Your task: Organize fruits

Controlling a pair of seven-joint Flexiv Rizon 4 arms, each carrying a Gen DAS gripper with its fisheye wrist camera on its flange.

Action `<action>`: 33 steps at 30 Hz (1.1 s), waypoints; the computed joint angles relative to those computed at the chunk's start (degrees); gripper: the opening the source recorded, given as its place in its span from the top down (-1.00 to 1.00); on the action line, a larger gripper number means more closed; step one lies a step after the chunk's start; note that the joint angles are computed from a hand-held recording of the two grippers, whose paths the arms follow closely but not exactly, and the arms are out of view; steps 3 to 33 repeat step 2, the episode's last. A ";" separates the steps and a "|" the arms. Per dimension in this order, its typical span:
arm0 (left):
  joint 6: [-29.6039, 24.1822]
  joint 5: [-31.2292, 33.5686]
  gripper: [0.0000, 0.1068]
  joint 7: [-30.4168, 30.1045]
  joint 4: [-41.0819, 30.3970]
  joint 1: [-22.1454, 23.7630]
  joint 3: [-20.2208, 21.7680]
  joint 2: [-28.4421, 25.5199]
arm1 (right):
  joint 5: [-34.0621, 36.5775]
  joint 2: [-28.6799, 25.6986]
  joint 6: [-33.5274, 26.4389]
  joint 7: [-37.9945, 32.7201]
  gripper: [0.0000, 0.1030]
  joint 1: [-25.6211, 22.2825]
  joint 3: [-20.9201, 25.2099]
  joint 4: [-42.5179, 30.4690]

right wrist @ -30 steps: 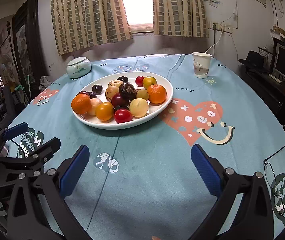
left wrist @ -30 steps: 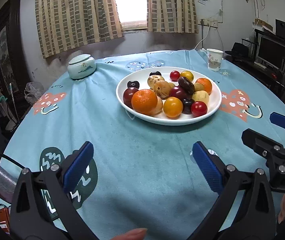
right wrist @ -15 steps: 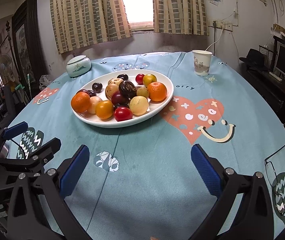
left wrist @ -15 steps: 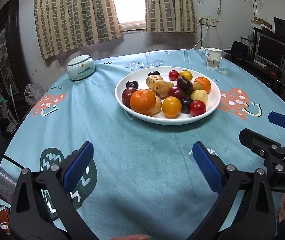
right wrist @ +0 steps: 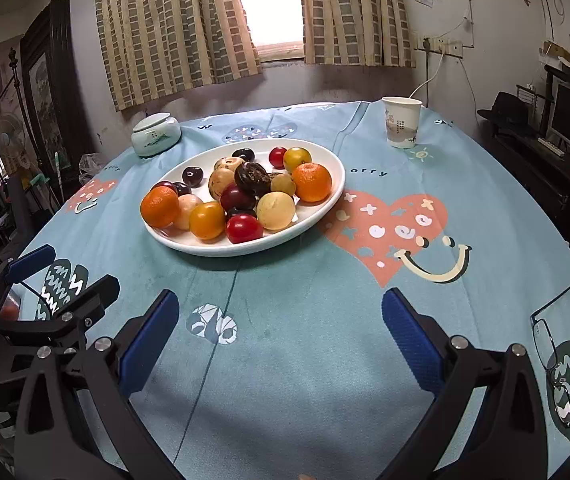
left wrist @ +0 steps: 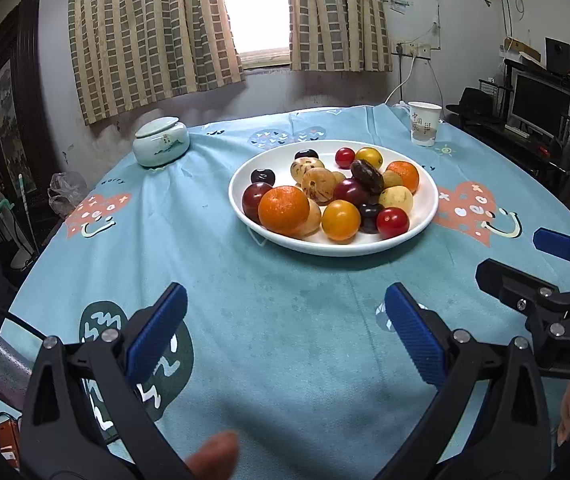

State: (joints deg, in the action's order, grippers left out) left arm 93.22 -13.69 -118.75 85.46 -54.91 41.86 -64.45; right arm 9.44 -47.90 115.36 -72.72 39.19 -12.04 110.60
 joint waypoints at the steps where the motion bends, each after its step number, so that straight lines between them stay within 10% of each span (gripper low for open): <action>1: 0.15 0.01 -0.89 -0.11 0.14 -0.01 0.04 0.03 | -0.02 0.01 -0.13 -0.06 -0.97 0.06 -0.06 0.01; 33: 0.22 0.00 -0.89 -0.12 0.25 0.02 -0.01 0.08 | -0.03 0.01 -0.20 -0.09 -0.97 0.10 -0.11 0.02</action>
